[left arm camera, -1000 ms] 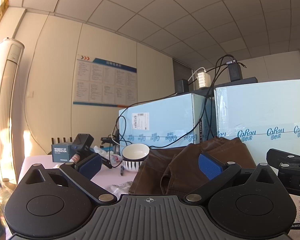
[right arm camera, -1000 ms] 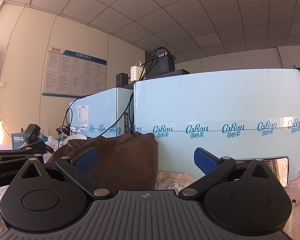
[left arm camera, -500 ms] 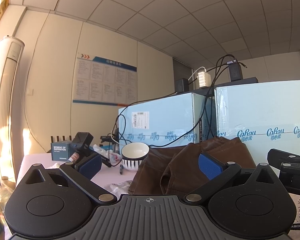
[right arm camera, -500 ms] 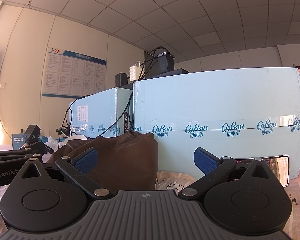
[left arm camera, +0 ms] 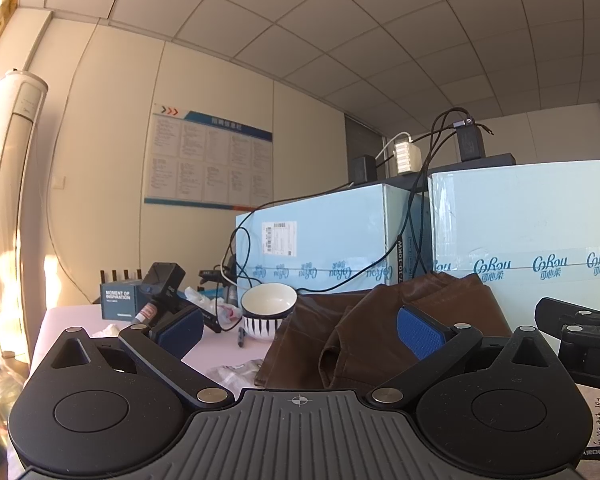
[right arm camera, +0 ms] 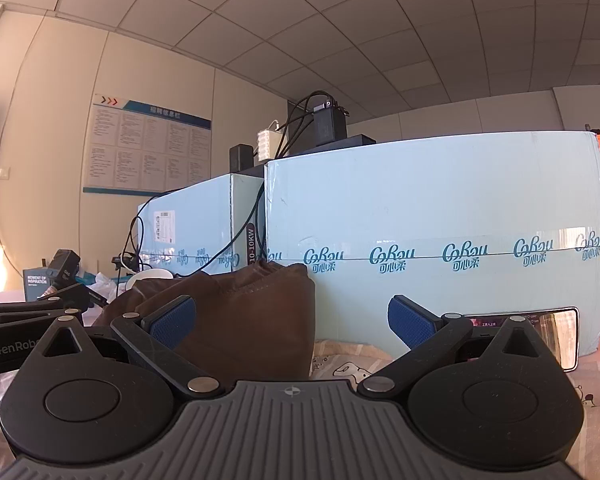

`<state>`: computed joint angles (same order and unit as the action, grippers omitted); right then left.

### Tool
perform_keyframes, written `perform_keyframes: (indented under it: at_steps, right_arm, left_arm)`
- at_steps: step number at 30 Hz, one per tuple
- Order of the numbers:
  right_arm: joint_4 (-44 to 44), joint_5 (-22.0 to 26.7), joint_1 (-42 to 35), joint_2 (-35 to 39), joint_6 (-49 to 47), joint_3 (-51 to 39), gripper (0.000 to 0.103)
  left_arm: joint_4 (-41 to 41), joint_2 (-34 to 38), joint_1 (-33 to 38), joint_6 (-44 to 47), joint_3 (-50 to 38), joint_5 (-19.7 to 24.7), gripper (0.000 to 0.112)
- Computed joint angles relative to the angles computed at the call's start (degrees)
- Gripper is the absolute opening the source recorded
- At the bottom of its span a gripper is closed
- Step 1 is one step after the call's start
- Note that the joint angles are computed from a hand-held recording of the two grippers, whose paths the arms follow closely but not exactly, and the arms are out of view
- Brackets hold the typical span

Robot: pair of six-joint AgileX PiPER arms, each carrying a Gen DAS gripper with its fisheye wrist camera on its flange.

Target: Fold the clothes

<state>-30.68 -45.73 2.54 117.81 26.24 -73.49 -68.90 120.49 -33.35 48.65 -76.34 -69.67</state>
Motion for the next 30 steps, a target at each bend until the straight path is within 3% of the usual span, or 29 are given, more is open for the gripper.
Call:
perform_keyframes:
  at_steps: [30]
  right_arm:
    - [-0.39, 0.4, -0.02, 0.1, 0.71, -0.29, 0.103]
  left_arm:
    - [0.37, 0.26, 0.34, -0.03, -0.44, 0.38, 0.103]
